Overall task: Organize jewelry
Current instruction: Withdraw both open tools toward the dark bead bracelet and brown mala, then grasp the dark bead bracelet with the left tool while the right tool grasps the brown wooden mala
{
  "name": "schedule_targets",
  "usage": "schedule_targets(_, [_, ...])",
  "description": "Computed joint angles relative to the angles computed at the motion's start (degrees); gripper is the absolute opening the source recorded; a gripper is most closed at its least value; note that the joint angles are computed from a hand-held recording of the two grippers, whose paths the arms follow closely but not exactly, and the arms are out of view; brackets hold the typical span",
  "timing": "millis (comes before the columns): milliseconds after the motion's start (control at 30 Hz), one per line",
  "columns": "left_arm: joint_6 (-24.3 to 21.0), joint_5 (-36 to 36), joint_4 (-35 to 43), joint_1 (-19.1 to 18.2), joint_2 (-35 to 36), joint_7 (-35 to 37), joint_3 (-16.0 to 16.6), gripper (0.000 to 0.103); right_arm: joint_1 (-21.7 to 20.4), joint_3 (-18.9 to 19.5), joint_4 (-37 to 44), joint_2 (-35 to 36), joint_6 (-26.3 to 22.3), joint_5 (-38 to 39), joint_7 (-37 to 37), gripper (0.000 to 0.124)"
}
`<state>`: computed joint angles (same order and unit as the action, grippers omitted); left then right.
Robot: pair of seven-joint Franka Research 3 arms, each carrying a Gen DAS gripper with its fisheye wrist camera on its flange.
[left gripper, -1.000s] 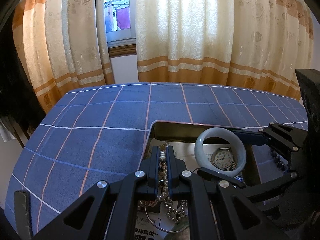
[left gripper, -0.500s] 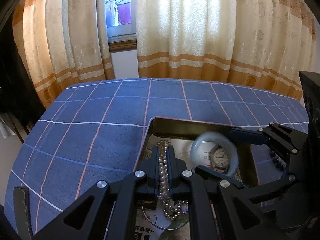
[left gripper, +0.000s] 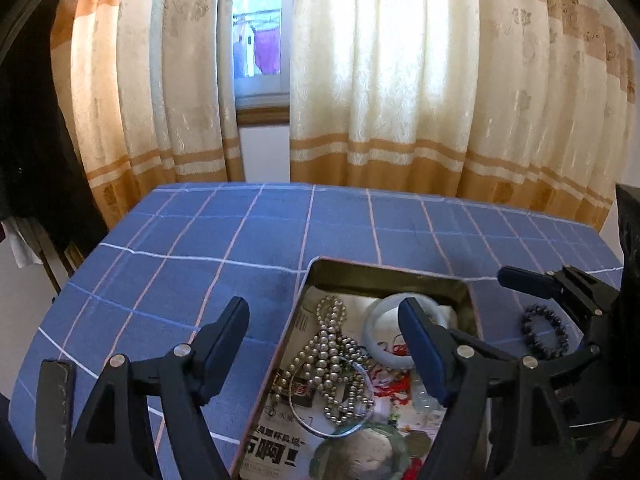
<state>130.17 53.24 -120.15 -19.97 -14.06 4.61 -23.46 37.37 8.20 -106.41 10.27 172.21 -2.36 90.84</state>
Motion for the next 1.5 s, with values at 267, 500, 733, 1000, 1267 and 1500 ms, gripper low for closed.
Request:
schedule_targets(267, [-0.93, 6.6, 7.64, -2.79, 6.09, -1.35, -2.88, 0.077, -1.79, -3.78, -10.73, -8.64, 6.74, -11.9, 13.67, 0.101])
schedule_targets(500, [-1.02, 8.49, 19.07, -9.2, 18.15, 3.66, -0.92, 0.077, -13.8, -1.54, -16.24, -14.21, 7.77, -35.0, 38.89, 0.101])
schedule_targets(733, [0.43, 2.29, 29.32, -13.57, 29.21, 11.4, 2.92, 0.077, -26.07, 4.2, -18.46, -17.69, 1.0, -45.42, 53.06, 0.102])
schedule_targets(1000, [-0.04, -6.27, 37.55, -17.33, 36.79, 20.09, 6.69, 0.077, -26.79, 2.22, -20.16, -19.05, -4.18, -38.74, 51.17, 0.103])
schedule_targets(1267, [4.37, -9.26, 36.2, -19.21, 36.43, 21.03, 9.71, 0.077, -25.27, 1.86, -21.39, -18.61, -4.28, -25.14, 39.05, 0.103])
schedule_targets(1500, [2.08, -10.13, 38.13, -20.16, 37.67, 23.05, 10.2, 0.077, -24.17, 1.67, -20.46, -17.84, -7.54, -21.96, 34.37, 0.103])
